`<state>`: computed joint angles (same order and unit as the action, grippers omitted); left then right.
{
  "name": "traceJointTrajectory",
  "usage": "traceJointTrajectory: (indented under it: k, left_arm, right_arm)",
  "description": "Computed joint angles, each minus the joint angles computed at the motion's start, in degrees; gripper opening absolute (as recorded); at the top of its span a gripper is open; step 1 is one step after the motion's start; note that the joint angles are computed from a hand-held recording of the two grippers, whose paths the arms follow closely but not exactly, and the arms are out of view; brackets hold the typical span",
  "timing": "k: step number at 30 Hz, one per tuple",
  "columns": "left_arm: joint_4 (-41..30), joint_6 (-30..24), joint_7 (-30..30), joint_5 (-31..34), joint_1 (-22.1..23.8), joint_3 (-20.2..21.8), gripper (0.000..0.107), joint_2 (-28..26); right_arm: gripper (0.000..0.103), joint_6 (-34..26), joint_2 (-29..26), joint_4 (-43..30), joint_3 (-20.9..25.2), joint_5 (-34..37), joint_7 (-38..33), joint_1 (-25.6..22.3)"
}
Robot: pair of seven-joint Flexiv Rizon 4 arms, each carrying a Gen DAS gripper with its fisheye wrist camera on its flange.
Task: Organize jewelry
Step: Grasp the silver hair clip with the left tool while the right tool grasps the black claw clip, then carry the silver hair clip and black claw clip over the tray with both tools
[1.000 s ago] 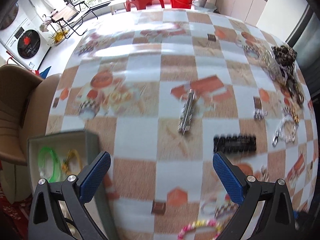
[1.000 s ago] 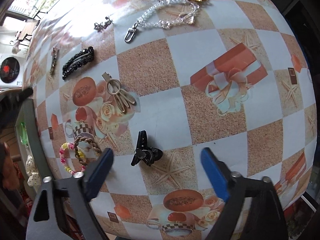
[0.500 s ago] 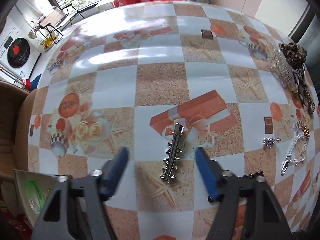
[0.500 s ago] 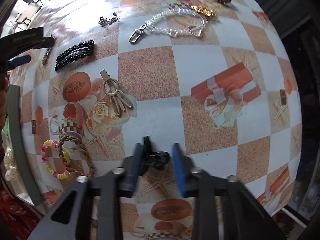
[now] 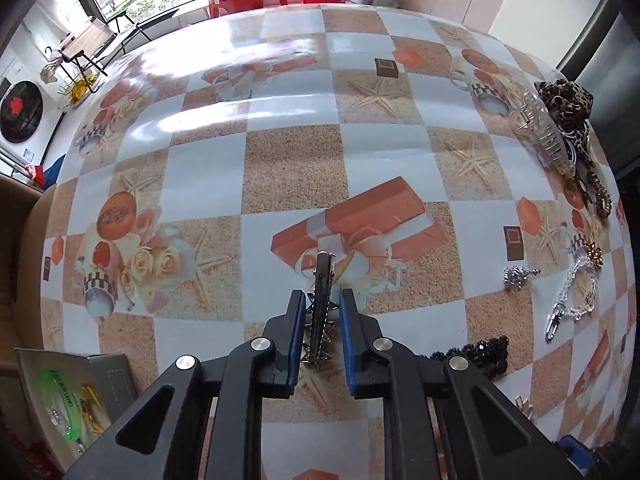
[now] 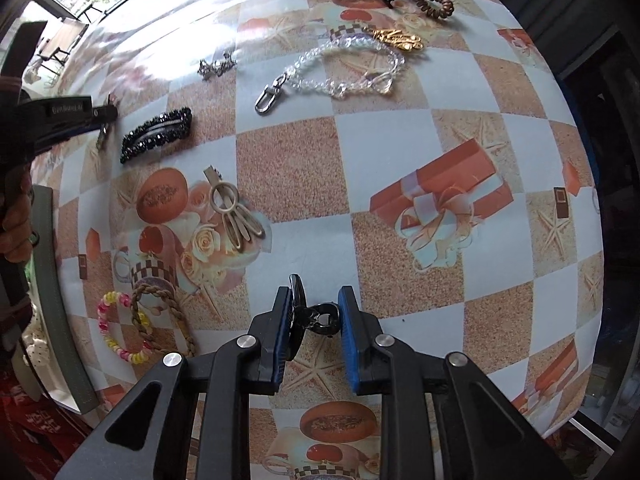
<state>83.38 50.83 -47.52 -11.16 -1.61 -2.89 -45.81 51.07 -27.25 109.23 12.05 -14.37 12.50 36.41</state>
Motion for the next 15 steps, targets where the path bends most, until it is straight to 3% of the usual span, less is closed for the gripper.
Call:
traceJointTrajectory:
  k: [9,15]
  left_arm:
    - [9.1,1.6,5.0,-4.4,3.8,-2.3,0.02,7.6]
    - [13.3,1.5,8.3,-7.9,5.8,-2.4,0.02,11.3]
  right_arm:
    - [0.025,1.3,2.5,2.0,-0.1,-1.2,1.6,0.2]
    - [0.025,-0.9,3.8,1.2,0.3,-2.3,1.6,0.6]
